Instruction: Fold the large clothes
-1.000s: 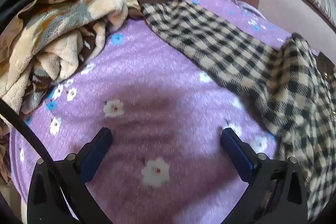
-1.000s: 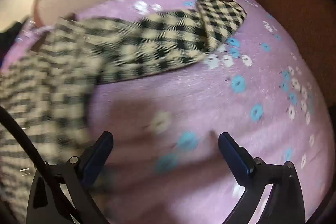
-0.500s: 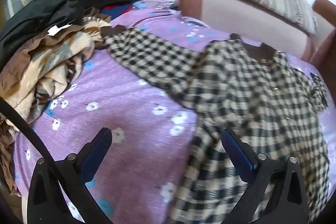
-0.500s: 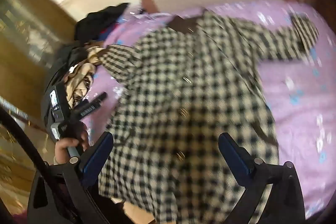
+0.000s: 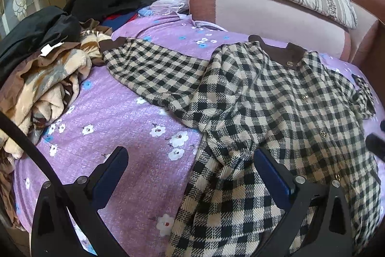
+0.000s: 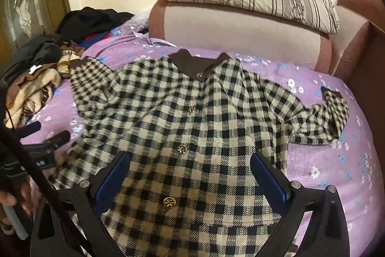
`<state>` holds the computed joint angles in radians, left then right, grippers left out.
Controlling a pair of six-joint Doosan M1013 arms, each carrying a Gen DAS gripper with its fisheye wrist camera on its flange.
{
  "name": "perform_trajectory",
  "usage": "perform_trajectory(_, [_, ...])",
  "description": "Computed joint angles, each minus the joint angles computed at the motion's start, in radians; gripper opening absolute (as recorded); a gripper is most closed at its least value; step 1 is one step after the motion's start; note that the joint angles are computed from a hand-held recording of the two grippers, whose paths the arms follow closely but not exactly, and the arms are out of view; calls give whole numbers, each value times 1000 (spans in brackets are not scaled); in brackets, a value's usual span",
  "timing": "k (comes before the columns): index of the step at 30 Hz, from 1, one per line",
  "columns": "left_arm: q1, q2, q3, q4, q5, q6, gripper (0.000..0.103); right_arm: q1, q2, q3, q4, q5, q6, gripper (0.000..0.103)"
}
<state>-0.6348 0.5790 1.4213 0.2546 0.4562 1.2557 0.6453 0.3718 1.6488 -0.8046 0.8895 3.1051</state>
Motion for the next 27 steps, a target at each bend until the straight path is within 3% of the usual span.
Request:
perform_trajectory(6, [4, 25, -36, -72, 47, 24, 103, -14, 21, 3, 49, -25, 11, 102])
perform_trajectory(11, [-7, 29, -40, -17, 55, -12, 103, -11, 38, -14, 59, -8, 6, 102])
perform_trajectory(27, [-9, 28, -40, 15, 56, -47, 103, -30, 29, 15, 78, -62, 75, 102])
